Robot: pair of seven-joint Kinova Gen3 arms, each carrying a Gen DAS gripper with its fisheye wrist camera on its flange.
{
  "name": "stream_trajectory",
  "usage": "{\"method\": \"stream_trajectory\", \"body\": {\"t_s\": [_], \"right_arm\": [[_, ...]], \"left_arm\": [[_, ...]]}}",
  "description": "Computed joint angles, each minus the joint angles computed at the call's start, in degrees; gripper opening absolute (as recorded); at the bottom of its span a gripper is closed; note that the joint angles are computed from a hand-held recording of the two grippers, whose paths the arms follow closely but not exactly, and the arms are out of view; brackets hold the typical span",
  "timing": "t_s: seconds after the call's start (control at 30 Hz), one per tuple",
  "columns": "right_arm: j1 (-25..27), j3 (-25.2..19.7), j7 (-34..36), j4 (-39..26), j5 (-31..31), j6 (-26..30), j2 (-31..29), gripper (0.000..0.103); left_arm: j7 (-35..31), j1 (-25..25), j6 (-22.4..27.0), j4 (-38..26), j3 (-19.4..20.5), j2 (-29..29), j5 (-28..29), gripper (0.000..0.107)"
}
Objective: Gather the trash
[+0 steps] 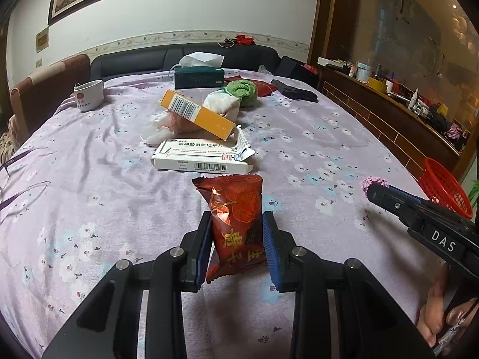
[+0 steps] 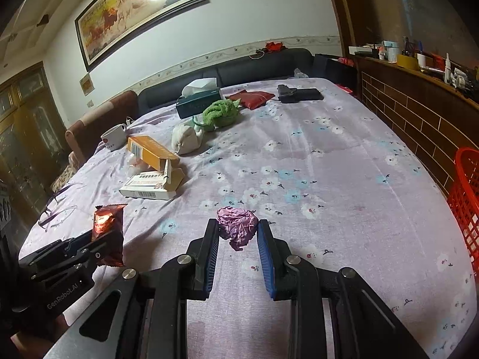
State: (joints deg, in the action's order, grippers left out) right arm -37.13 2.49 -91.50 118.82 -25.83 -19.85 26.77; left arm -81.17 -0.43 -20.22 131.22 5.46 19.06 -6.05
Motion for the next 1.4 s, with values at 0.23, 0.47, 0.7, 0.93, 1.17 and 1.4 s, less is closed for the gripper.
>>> {"method": "stream_trajectory", "body": {"t_s": [0.23, 0.47, 0.7, 0.93, 1.17, 1.4], "right_arm": [[0.8, -0.6, -0.7, -0.3, 1.0, 0.4, 0.2, 0.028], [0.9, -0.7, -1.1, -0.2, 1.3, 0.1, 0.3, 0.028], [0.9, -0.6, -1.2, -0.2, 1.4, 0.1, 0.3, 0.028], [1.1, -0.8, -1.3, 0.0, 1.6, -0.3, 0.1, 0.028], [1.2, -0.9, -1.3, 0.1, 1.6, -0.4, 0.0, 0.028], [1.1, -0.8, -1.1, 0.1, 1.4, -0.4, -0.1, 0.028]], "left_arm": [[0.8, -0.9, 0.4, -0.2, 0.6, 0.0, -1.2, 0.031], [1.1, -1.0, 0.4, -0.2, 0.7, 0.0, -1.5, 0.031], [1.2, -1.0, 0.4, -0.2, 0.6, 0.0, -1.6, 0.031], [1.2, -0.9, 0.4, -0.2, 0.6, -0.1, -1.6, 0.031], [1.2, -0.9, 0.4, -0.1, 0.6, -0.1, -1.6, 0.031], [1.3, -1.0, 0.4, -0.1, 0.6, -0.1, -1.7, 0.031]]}}
